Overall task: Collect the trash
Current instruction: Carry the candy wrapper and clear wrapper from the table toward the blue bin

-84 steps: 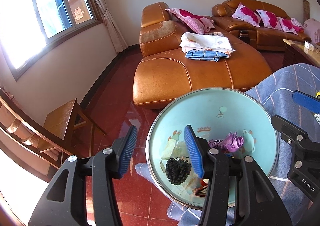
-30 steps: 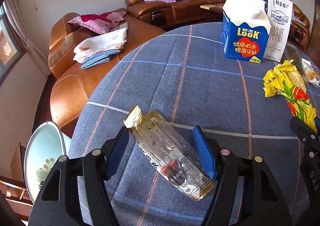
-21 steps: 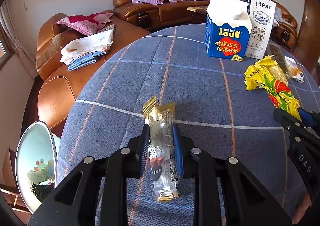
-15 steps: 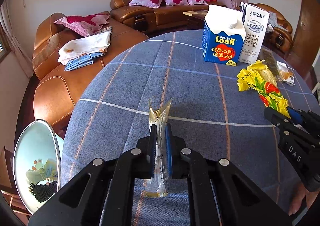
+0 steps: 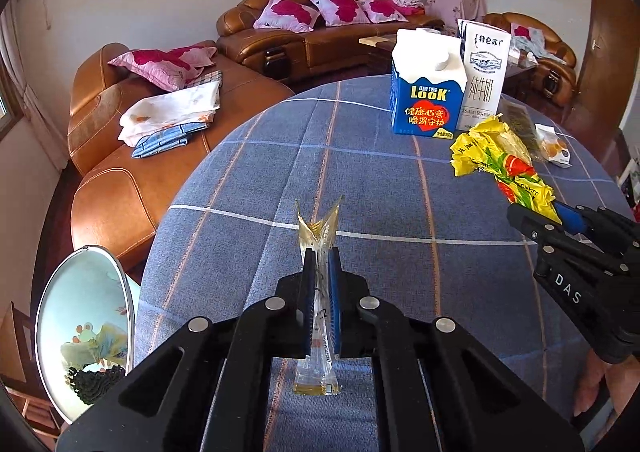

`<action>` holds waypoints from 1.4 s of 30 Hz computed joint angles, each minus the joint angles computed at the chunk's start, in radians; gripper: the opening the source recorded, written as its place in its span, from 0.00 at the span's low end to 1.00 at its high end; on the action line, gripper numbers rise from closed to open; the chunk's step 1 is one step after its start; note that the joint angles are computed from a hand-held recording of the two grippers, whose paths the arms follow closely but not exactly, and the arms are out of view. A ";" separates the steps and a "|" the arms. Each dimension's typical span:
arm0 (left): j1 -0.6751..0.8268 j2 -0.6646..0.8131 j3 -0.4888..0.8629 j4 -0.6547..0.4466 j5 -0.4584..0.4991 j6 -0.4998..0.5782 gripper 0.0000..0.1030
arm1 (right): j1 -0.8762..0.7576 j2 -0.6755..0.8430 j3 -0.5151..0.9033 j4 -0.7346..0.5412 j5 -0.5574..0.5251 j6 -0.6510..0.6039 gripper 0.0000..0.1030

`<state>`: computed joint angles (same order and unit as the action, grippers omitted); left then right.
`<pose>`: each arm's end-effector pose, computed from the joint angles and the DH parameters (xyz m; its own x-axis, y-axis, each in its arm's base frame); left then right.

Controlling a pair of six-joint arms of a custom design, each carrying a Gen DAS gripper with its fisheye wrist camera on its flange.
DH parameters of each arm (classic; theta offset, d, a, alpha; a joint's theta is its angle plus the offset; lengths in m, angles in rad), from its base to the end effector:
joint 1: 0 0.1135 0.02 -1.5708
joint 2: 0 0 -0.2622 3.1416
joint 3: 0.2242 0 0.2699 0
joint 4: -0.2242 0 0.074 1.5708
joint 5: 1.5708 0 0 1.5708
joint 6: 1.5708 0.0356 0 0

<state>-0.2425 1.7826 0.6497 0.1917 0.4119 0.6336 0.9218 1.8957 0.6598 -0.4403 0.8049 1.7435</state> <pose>0.2915 -0.0868 0.0708 -0.3666 0.6496 -0.6661 0.8263 0.5563 0.0878 0.1634 0.1729 0.0350 -0.4859 0.4894 -0.7242 0.6949 0.7189 0.0195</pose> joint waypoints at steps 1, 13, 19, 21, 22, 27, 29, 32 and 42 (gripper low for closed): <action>0.001 -0.001 -0.004 0.007 -0.001 0.000 0.06 | 0.002 0.001 0.003 -0.005 0.003 0.003 0.27; 0.041 -0.039 -0.063 0.087 0.009 0.012 0.06 | 0.064 0.027 0.047 -0.081 0.018 0.095 0.27; 0.064 -0.045 -0.070 0.104 0.008 0.017 0.06 | 0.088 0.036 0.081 -0.146 0.017 0.136 0.27; 0.075 -0.045 -0.067 0.102 0.011 0.018 0.06 | 0.096 0.041 0.094 -0.158 0.016 0.140 0.27; 0.079 -0.046 -0.065 0.102 0.008 0.019 0.06 | 0.100 0.047 0.106 -0.169 0.017 0.144 0.27; 0.108 -0.051 -0.053 0.091 0.019 0.024 0.06 | 0.114 0.060 0.141 -0.190 0.024 0.146 0.27; 0.125 -0.052 -0.046 0.085 0.025 0.029 0.06 | 0.117 0.069 0.161 -0.198 0.026 0.140 0.27; 0.152 -0.050 -0.033 0.074 0.034 0.034 0.06 | 0.123 0.079 0.190 -0.212 0.039 0.133 0.27; 0.258 -0.026 0.024 0.038 0.065 0.053 0.06 | 0.106 0.121 0.293 -0.204 0.077 0.027 0.27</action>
